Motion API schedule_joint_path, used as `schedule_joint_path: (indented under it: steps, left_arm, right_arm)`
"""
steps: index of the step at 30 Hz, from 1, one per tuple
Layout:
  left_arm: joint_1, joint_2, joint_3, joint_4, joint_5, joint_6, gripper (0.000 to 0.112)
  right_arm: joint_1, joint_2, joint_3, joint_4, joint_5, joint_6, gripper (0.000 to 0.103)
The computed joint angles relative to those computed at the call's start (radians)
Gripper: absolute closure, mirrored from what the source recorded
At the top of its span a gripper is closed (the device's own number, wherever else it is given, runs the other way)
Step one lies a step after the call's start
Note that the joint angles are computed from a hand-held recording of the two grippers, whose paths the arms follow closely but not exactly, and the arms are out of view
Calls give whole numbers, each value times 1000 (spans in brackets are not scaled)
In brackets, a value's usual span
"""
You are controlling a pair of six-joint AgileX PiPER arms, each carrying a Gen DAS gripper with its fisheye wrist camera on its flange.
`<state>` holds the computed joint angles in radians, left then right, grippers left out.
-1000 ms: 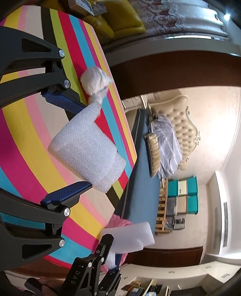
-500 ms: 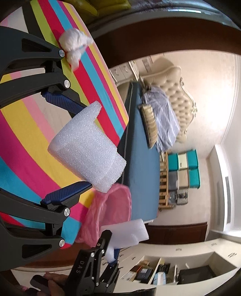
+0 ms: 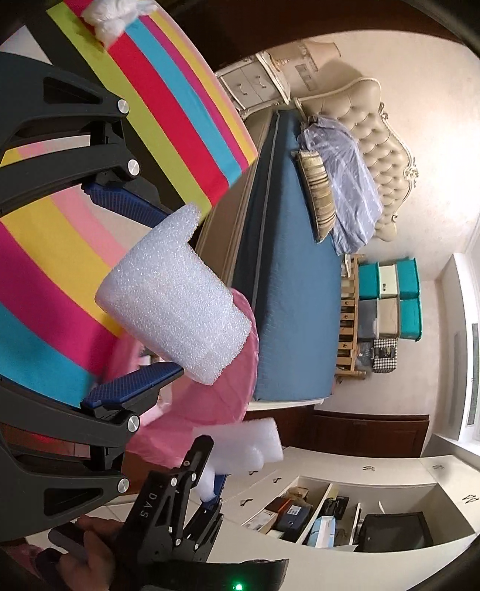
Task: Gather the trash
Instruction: 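Carry the foam sleeve and L-shaped foam over the pink wastebasket, then open both tools to drop the foam pieces into the basket, then move both open tools back toward the white plastic bags on the blanket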
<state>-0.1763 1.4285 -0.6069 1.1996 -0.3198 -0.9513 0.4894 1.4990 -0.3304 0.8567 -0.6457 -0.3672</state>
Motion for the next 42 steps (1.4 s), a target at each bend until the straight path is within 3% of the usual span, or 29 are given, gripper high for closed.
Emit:
schedule_joint_path:
  steps: [3,4,7,9,11,12,14,15,19,22,27,32,37,42]
  left_arm:
    - [-50,56,-53,-80,45,38,43]
    - [-69,75,-69,-139,61,83,43]
    - [-104,126,-131,-188,98,108,43]
    - [-127,152,-159,-283,108,197,42]
    - [-146,181,-198,-289,102,196,42]
    - [-150,196,-219,-233,92,137,40]
    - [-179,219,-255,-198,105,79,18]
    - [-193,229,-266,-223,114,88,16]
    - [-202,209,-243,-339,123,185,16]
    - [-148,160,-182,-314,87,187,16]
    - [65,35,-21,-362,-9,414,16]
    - [431,-27,83,-138,-182,386,16]
    - [837,37,66,99,-359,307,16]
    - [1090,153,-38,169,-402,302,16]
  right_arm:
    - [-103,47,-26,-200,20,91,50]
    - [-125,55,-34,-240,28,110,40]
    - [-147,71,-35,-245,-3,118,31]
    - [-169,43,0,-258,-28,149,30]
    - [-164,-2,44,-242,-52,158,30]
    - [-147,-32,75,-207,-70,140,30]
    - [-101,-90,118,-122,-88,78,30]
    - [-70,-123,138,-68,-97,36,29]
    - [50,-244,187,126,-124,-113,28]
    - [169,-273,179,253,-161,-185,28]
    - [290,-145,72,289,-164,-199,28]
    - [384,57,-116,271,-124,-184,28]
    - [447,243,-380,307,-28,-272,28]
    - [500,423,-693,493,87,-529,28]
